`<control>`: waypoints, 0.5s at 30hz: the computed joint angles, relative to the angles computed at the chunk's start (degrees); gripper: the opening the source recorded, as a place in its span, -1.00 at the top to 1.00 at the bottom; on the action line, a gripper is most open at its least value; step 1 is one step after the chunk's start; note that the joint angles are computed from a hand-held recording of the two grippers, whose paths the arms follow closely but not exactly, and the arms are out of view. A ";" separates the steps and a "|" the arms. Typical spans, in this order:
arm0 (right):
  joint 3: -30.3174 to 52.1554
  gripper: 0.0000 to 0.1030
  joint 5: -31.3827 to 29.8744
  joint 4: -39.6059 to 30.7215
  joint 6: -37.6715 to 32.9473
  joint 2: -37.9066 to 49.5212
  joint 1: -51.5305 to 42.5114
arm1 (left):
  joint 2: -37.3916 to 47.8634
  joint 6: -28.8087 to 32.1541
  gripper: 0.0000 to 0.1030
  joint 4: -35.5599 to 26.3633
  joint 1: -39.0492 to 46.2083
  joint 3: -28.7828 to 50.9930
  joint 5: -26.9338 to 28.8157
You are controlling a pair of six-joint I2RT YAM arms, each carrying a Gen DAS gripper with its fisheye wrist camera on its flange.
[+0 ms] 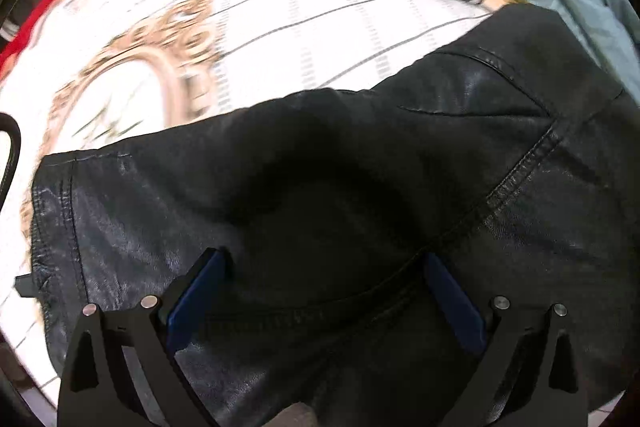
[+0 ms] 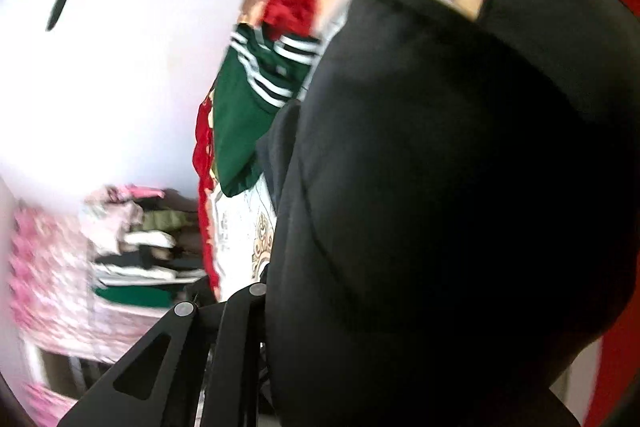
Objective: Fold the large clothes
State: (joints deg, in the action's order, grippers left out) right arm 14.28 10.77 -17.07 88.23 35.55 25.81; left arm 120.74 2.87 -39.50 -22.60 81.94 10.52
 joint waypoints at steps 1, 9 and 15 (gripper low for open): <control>4.19 0.63 -0.38 -2.40 -3.36 2.98 -1.48 | 0.72 -0.65 -1.00 0.05 -0.50 0.82 1.27; 24.99 0.63 -0.46 -12.33 -18.71 22.99 -4.90 | 7.17 -2.47 -1.00 -3.87 0.08 8.98 13.77; 46.04 0.64 5.69 -18.66 -28.23 43.15 5.63 | -0.82 -1.92 -1.00 -6.73 12.38 3.79 14.15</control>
